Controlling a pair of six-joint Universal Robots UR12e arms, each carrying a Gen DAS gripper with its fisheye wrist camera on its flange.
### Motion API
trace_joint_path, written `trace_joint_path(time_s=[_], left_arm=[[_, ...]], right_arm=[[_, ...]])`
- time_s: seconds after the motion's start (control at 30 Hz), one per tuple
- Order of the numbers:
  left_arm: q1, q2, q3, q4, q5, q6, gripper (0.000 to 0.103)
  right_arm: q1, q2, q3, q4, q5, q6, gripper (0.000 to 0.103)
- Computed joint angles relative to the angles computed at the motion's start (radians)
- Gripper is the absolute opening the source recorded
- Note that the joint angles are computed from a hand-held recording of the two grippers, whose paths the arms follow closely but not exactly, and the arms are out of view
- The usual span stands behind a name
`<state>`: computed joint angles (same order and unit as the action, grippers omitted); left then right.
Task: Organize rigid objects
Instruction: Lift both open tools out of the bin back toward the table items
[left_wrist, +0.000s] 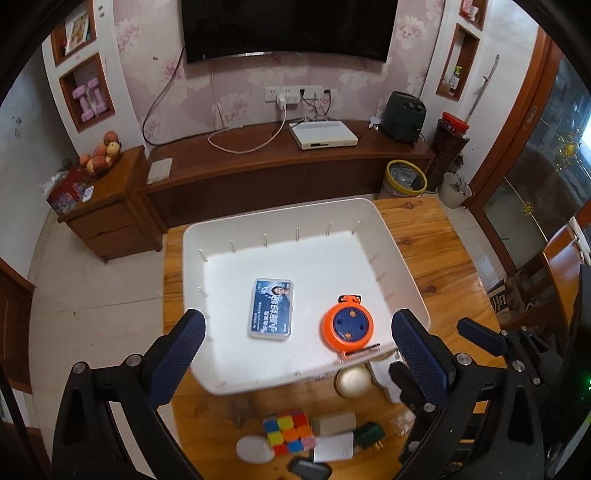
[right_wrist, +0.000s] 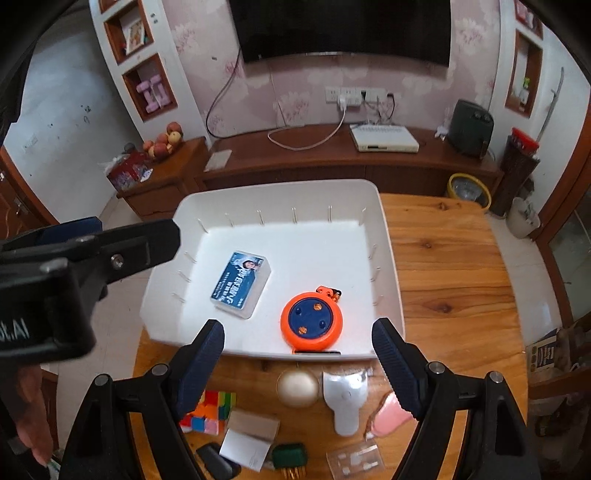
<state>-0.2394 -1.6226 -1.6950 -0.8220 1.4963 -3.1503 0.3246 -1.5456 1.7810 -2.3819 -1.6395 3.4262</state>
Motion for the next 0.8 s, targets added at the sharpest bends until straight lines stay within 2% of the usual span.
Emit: trace_joint_path(time_s=[0.37, 0.5, 0.8], left_arm=[[0.028, 0.136, -0.089, 0.022, -0.033, 0.064, 0.101], [0.043, 0.177, -0.132, 0.032, -0.032, 0.074, 0.101], [0.076, 0.243, -0.227, 0.020, -0.008, 0.105, 0.101]], right_arm=[[0.059, -0.104, 0.046, -0.013, -0.097, 0.011, 0.083], [0.096, -0.127, 0.060, -0.008, -0.168, 0.012, 0.083], [0.175, -0.151, 0.116, -0.062, -0.235, -0.006, 0.083]])
